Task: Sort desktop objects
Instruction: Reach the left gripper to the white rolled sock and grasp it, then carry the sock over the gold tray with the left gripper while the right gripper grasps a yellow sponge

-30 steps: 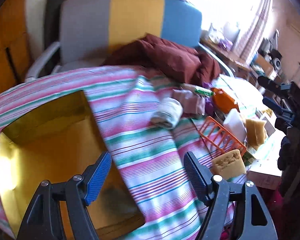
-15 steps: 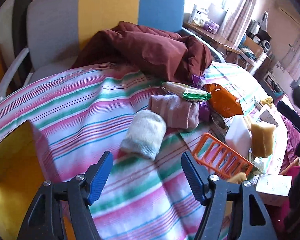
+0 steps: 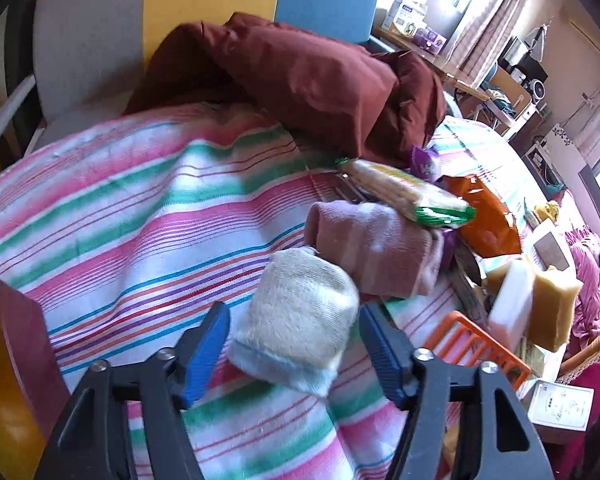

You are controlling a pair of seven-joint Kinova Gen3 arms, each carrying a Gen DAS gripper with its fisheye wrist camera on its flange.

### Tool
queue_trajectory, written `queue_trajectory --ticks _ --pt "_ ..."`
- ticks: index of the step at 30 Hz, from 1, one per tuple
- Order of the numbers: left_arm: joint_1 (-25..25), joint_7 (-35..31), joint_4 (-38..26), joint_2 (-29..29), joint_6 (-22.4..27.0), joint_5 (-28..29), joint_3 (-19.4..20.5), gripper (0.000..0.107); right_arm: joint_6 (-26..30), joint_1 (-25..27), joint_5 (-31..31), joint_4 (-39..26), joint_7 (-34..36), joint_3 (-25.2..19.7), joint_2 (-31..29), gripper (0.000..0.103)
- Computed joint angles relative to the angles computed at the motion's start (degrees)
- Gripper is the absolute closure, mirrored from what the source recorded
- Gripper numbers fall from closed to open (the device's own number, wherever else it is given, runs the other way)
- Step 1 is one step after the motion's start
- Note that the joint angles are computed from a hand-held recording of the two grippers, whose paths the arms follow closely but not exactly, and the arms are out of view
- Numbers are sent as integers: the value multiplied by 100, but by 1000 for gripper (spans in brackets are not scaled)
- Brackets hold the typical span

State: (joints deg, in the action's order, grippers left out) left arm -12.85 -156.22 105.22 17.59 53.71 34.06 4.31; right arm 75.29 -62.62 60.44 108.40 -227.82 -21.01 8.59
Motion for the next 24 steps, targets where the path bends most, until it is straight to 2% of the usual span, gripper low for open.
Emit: queue_trajectory --ticks 3,8,17,24 --pt "-12 26 -111 154 177 5 27 48 -20 17 -23 -9 51 9 8 0" --pt "-45 -376 187 -30 -91 137 69 55 -66 54 -70 -28 135 34 18 0" --pt "-149 -533 615 -444 -226 294 -137 56 -114 65 -52 -24 285 60 49 0" --pt "-515 -1373 1019 -1022 264 695 -527 56 -441 147 -60 50 517 47 -13 1"
